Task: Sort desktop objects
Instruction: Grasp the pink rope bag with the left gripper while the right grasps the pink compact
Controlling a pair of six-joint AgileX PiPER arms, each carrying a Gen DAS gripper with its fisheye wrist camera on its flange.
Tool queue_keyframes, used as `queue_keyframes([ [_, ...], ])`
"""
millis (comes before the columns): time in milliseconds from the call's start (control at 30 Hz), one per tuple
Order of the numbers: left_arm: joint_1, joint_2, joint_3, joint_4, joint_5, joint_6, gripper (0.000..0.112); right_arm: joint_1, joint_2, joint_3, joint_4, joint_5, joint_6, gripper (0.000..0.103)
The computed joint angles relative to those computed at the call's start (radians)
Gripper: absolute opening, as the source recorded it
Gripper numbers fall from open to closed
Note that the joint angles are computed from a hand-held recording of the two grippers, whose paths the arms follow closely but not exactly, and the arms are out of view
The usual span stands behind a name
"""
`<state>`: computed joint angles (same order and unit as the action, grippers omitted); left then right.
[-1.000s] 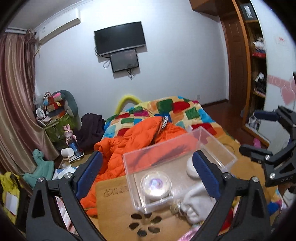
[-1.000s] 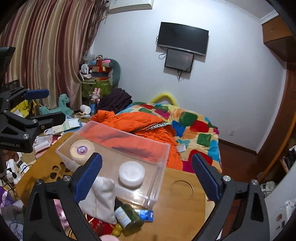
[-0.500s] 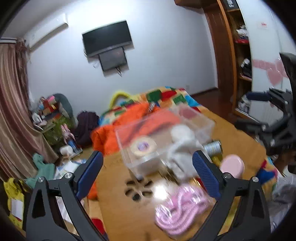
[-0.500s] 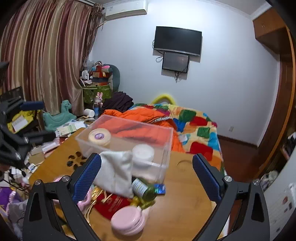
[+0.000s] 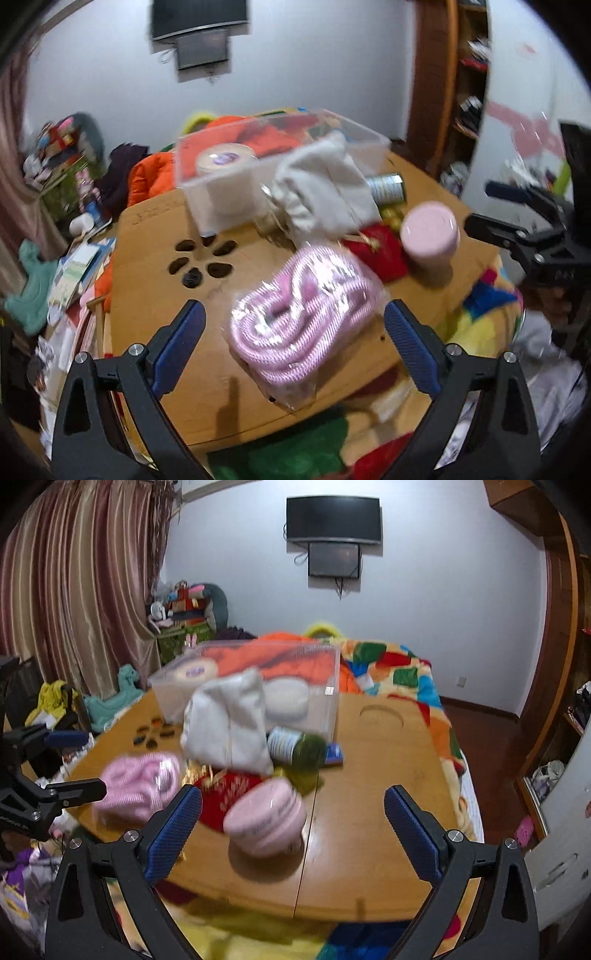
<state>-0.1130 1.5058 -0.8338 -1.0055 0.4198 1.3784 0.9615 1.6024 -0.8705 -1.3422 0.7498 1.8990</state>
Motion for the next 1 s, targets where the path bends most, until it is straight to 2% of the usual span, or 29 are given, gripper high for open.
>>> queue_keyframes([
  [233, -0.06, 0.123, -0.097, 0.219, 0.016, -0.151, 0.098, -0.03, 0.073, -0.02, 0.028, -0.084, -0.013, 0.098],
  [400, -0.105, 0.18, -0.14, 0.318, -0.037, -0.216, 0.1, -0.098, 0.115, -0.044, 0.092, -0.177, -0.089, 0.098],
  [600, -0.12, 0.271, -0.273, 0.472, 0.058, -0.379, 0.1, -0.156, 0.147, -0.071, 0.103, -0.252, -0.154, 0.097],
  [700, -0.113, 0.32, -0.346, 0.485, 0.131, -0.408, 0.1, -0.168, 0.161, -0.089, 0.114, -0.255, -0.188, 0.092],
  [733, -0.11, 0.328, -0.359, 0.483, 0.14, -0.417, 0.1, -0.173, 0.167, -0.097, 0.131, -0.257, -0.217, 0.087],
  [767, -0.11, 0.33, -0.358, 0.48, 0.123, -0.426, 0.1, -0.184, 0.169, -0.098, 0.142, -0.275, -0.237, 0.085],
  [833, -0.102, 0.325, -0.347, 0.441, 0.109, -0.407, 0.099, -0.201, 0.168, -0.097, 0.151, -0.312, -0.254, 0.072],
  [867, -0.098, 0.32, -0.338, 0.426, 0.101, -0.398, 0.098, -0.206, 0.17, -0.097, 0.158, -0.327, -0.262, 0.07],
  [933, -0.093, 0.297, -0.302, 0.387, 0.074, -0.36, 0.088, -0.213, 0.174, -0.097, 0.167, -0.343, -0.27, 0.062],
  [1000, -0.083, 0.271, -0.267, 0.354, 0.059, -0.336, 0.083, -0.209, 0.171, -0.086, 0.134, -0.342, -0.233, 0.062],
])
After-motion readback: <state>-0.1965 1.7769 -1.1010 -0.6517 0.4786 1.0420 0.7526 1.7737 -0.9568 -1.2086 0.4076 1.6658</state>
